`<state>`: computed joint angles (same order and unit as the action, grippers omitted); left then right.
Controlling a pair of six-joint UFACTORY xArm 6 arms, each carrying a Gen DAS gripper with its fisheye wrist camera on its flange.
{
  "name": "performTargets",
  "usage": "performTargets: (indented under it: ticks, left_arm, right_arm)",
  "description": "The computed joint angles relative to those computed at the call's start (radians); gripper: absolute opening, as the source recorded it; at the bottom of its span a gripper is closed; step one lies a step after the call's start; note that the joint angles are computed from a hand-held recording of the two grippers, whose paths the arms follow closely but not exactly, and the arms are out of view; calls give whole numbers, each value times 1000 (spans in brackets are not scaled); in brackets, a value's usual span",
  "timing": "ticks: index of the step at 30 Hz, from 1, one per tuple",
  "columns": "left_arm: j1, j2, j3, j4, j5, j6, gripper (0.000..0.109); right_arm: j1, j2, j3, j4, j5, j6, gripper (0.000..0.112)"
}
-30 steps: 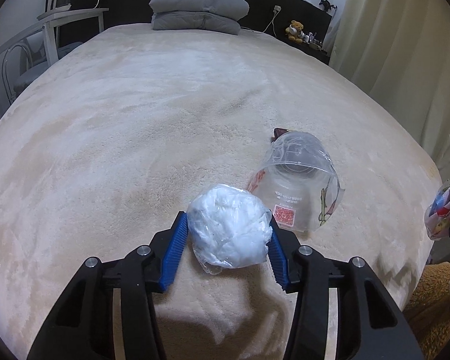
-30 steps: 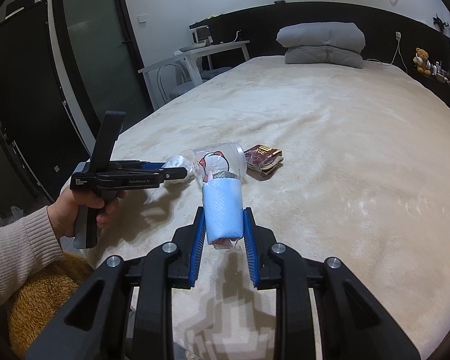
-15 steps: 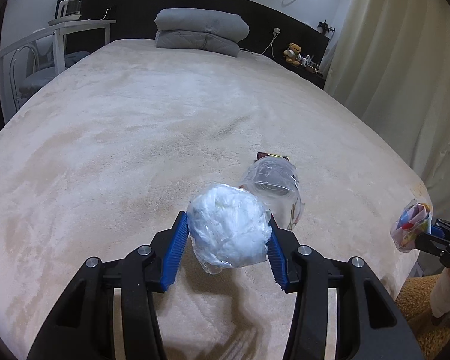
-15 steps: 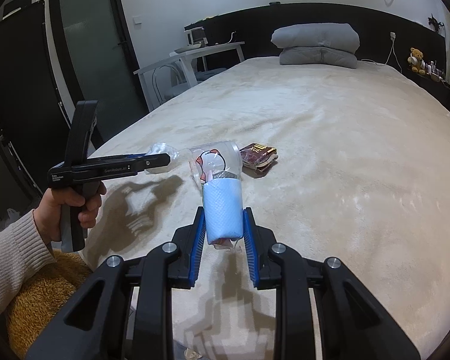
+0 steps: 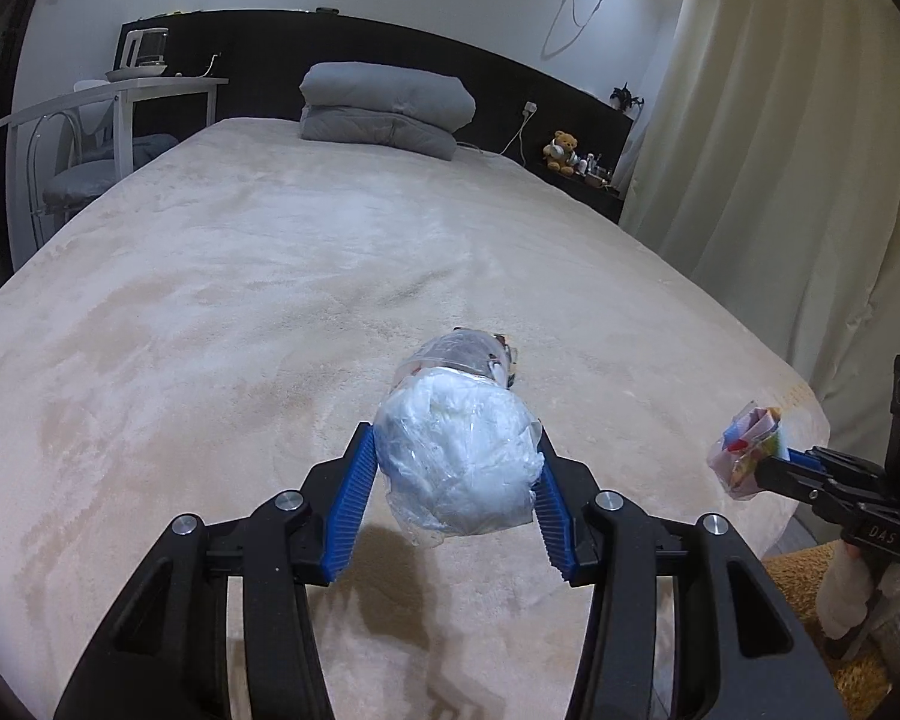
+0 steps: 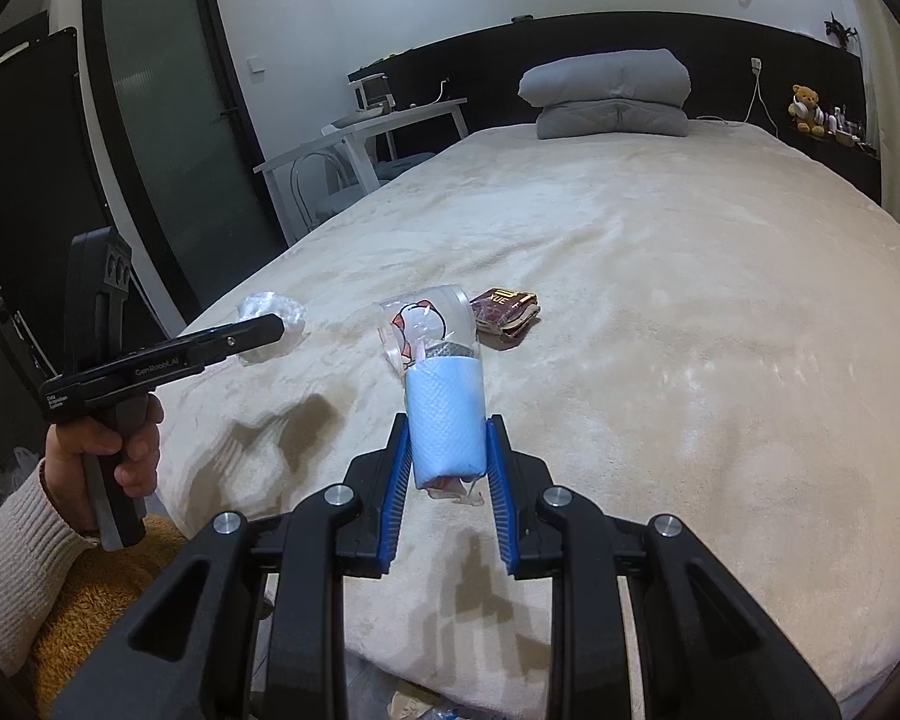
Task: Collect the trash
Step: 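Carry the tissue ball and blue cup with both tools down over the floor bag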
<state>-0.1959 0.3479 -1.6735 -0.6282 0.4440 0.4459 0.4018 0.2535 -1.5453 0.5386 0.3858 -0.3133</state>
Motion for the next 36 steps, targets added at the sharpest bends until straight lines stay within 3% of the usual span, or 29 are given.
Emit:
performTargets:
  ticks: [12, 21, 27, 36]
  left_arm:
    - [-91, -264, 319, -335, -153, 294, 48]
    - [-140, -382, 454, -442, -189, 388, 48]
    - [-177, -449, 543, -413, -210, 362, 48]
    - [-240, -508, 656, -233, -235, 192, 48]
  right_arm:
    - [43, -144, 211, 34, -70, 12, 26]
    - [73, -233, 317, 93, -104, -13, 26]
    - [85, -286, 374, 130, -91, -17, 26]
    - [110, -356, 460, 132, -74, 15, 26]
